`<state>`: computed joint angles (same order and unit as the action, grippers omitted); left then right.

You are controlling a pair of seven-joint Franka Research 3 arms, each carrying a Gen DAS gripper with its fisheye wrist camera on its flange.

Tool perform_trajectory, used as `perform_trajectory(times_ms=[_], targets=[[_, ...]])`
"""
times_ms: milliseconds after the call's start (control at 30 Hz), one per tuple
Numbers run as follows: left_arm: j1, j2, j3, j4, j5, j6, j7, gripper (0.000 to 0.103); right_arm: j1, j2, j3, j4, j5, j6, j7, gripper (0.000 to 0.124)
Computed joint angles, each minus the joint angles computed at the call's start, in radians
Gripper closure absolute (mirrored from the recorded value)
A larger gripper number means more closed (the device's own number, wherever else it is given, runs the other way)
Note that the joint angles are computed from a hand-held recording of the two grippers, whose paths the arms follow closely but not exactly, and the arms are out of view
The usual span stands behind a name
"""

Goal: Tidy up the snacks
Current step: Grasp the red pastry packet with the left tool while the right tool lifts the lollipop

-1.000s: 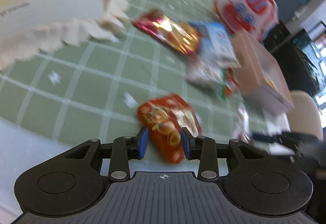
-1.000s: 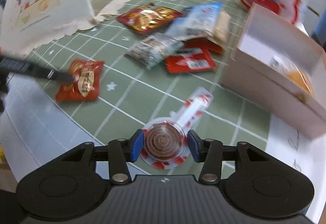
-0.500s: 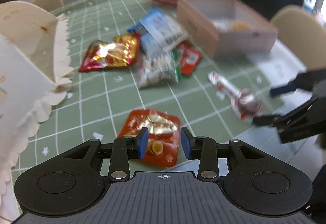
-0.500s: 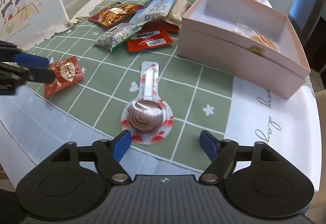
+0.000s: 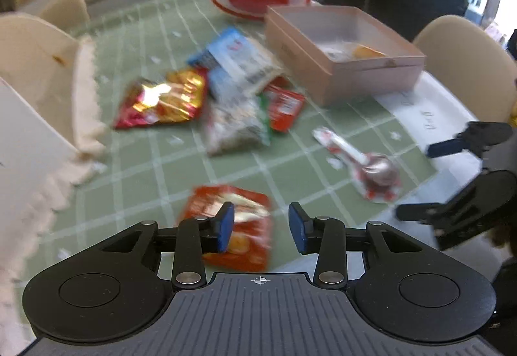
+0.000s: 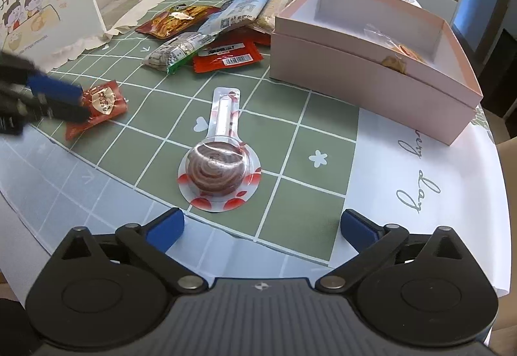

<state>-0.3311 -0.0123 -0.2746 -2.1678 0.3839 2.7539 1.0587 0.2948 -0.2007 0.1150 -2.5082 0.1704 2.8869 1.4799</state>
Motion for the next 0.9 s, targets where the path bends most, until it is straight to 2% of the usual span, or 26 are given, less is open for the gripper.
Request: perform_trajectory(times_ms=[67, 133, 200, 300, 367, 467, 533, 600, 667, 733, 900], targets=[[0.004, 0.013, 0.002, 0.025, 0.071, -0.058, -0.011, 0.060, -0.001, -0.001, 0.002, -0.005, -0.002, 0.010, 0.004, 0.021], [0.004, 0.030, 0.003, 0.041, 0.047, -0.093, 0.035, 0.060, -0.001, 0.000, 0.002, -0.007, -0.003, 0.015, 0.006, 0.021], [0.004, 0.044, 0.003, 0.048, 0.012, -0.106, 0.081, 0.060, -0.002, -0.001, 0.004, -0.009, -0.005, 0.020, 0.011, 0.021], [0.002, 0.051, 0.000, 0.037, -0.018, -0.071, 0.131, 0.056, -0.001, -0.002, 0.004, -0.016, -0.004, 0.033, 0.012, 0.021], [-0.004, 0.060, -0.002, 0.043, -0.013, -0.077, 0.141, 0.042, 0.000, -0.004, 0.005, -0.024, -0.003, 0.046, 0.013, 0.021], [-0.007, 0.069, -0.005, 0.043, -0.036, -0.067, 0.180, 0.028, 0.002, -0.005, 0.004, -0.030, 0.001, 0.060, 0.010, 0.021], [-0.004, 0.065, -0.005, 0.035, -0.068, -0.048, 0.207, 0.029, 0.003, -0.006, 0.004, -0.033, 0.004, 0.067, 0.008, 0.021], [0.001, 0.057, 0.000, 0.025, -0.091, -0.025, 0.217, 0.034, 0.004, -0.006, 0.003, -0.036, 0.007, 0.075, 0.004, 0.021], [0.003, 0.056, 0.011, 0.029, -0.033, -0.027, 0.163, 0.034, 0.009, -0.007, 0.001, -0.044, 0.015, 0.092, -0.003, 0.021], [0.007, 0.064, 0.014, 0.040, -0.002, -0.050, 0.165, 0.032, 0.013, -0.007, -0.001, -0.051, 0.024, 0.110, -0.011, 0.021], [0.035, 0.079, 0.012, 0.042, -0.159, -0.018, 0.263, 0.030, 0.012, -0.009, 0.002, -0.056, 0.030, 0.121, -0.017, 0.021]])
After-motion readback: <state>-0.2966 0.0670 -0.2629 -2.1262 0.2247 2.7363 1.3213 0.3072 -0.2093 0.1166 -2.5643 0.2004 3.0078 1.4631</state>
